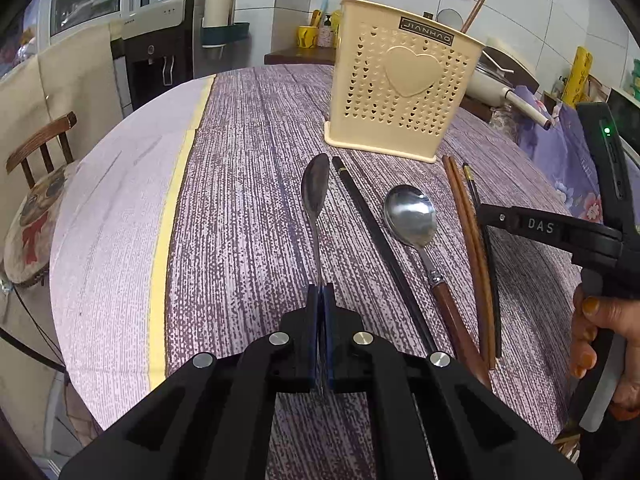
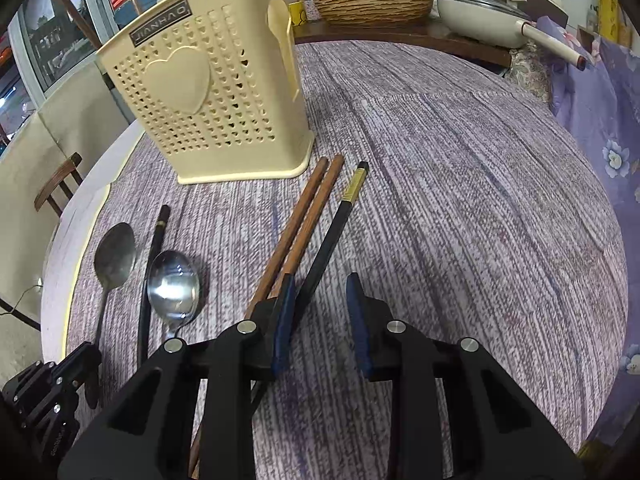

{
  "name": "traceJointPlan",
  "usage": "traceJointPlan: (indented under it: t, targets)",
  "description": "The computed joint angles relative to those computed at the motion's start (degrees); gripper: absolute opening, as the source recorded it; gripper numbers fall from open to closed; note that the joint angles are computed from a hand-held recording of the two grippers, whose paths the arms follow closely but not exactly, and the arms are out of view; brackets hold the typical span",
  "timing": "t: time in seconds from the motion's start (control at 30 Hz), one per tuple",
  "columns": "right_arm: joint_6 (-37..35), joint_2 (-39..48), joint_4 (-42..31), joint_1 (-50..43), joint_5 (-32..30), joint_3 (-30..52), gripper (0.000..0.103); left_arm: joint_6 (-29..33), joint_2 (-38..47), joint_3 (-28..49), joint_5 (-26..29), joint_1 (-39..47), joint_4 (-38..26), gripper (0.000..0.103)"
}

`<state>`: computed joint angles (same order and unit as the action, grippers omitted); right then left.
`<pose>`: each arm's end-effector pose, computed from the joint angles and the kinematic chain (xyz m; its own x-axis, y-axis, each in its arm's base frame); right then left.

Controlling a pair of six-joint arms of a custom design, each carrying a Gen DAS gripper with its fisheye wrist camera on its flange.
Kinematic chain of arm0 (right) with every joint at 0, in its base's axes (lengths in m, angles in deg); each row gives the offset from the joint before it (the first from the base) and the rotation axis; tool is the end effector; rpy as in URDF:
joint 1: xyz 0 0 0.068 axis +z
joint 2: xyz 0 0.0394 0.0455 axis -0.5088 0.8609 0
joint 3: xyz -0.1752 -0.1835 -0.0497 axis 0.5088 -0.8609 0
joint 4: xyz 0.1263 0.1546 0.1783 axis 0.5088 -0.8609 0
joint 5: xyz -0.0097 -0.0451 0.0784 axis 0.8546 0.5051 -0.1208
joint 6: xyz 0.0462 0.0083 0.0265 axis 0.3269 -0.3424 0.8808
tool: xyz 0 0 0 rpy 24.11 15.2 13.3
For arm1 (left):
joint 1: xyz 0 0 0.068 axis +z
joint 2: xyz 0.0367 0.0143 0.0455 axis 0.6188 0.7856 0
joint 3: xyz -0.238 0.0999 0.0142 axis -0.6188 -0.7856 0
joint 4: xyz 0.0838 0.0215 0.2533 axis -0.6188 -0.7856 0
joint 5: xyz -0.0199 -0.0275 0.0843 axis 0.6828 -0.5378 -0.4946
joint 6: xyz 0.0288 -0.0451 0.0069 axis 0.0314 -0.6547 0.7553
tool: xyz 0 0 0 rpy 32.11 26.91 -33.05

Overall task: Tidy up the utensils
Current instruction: 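Close the left tool on a metal spoon while the right tool closes on chopsticks, then lift the spoon and chopsticks with both tools and lower them into the cream basket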

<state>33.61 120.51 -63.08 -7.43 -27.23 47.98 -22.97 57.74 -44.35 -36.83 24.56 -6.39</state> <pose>0.3625 0.1550 0.1369 -0.8054 -0.0673 -0.5889 -0.1921 0.9696 0.1518 0.2040 -0.0450 0.1456 -0.7359 -0.1307 -0.6643 -0.0732 0.9908 -0.1139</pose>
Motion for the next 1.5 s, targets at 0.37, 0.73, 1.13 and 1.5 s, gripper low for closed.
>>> traceJointPlan:
  t: [0.37, 0.73, 1.13, 1.5]
  targets:
    - [0.2, 7.9, -6.1, -2.7, -1.9, 12.4, 0.025, 4.5, 4.8, 5.2, -1.9, 2.0, 0.5, 0.048]
    - [1.0, 10.6, -7.4, -2.1, 1.0, 16.2, 0.022, 6.1, 20.1, 17.6, -2.7, 6.8, -2.5, 0.050]
    - [2.0, 9.9, -7.1, -1.0, 2.3, 15.3, 0.022, 1.0, 30.0, 25.9, -7.0, 4.6, -4.4, 0.051]
    - [2.7, 11.9, -8.0, -1.5, 2.9, 18.4, 0.011, 1.4, 33.2, 30.3, -8.2, 3.9, -6.8, 0.037]
